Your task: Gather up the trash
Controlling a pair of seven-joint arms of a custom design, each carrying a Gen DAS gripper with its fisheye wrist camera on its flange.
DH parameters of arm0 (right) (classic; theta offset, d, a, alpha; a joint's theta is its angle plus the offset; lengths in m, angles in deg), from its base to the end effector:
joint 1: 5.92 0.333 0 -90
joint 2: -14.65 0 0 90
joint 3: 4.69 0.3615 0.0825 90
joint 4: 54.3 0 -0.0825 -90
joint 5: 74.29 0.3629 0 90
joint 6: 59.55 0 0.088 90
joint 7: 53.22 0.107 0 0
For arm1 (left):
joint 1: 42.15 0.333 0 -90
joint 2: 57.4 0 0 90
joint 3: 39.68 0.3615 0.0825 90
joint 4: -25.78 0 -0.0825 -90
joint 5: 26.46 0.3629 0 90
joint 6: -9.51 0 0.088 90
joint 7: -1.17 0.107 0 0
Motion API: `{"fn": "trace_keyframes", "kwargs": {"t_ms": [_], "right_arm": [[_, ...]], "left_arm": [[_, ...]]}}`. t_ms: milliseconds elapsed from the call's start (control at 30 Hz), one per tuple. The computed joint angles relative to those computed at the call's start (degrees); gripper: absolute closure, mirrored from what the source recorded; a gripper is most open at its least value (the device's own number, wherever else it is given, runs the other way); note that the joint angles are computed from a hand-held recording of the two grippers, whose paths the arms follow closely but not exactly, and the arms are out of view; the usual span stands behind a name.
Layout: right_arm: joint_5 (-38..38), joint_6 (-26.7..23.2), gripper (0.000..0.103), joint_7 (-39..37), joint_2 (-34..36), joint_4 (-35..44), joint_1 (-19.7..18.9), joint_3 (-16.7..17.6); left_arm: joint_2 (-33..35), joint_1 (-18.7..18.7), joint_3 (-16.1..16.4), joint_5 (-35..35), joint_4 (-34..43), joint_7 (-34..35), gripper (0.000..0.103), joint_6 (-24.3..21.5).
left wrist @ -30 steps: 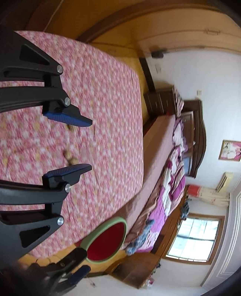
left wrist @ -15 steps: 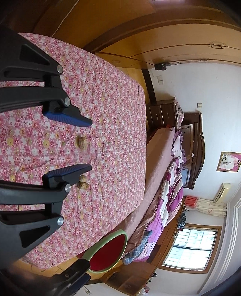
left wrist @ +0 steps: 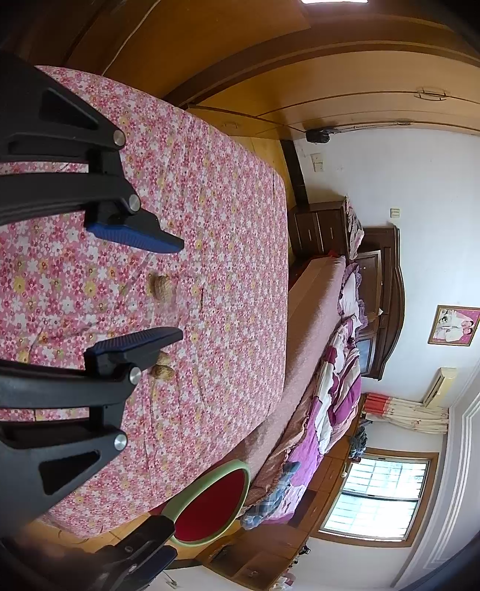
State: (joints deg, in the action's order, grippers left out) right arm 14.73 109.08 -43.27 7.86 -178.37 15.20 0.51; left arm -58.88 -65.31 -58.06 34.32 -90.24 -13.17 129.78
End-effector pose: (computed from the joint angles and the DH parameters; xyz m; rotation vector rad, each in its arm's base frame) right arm 0.4840 0.1690 0.5541 -1.7397 1.1166 -0.4027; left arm 0.4356 -0.3321 0.5451 -1.9935 1.0951 -0.6351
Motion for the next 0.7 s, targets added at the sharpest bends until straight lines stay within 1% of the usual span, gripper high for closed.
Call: {"fn": "trace_keyframes", "kwargs": {"t_ms": [700], "right_arm": [[0.4,0.1,0.006,-0.3,-0.1,-0.1,0.1,0.0]], "left_arm": [[-0.2,0.0,-0.1,0.1,0.3,0.0,0.061,-0.6]]}}
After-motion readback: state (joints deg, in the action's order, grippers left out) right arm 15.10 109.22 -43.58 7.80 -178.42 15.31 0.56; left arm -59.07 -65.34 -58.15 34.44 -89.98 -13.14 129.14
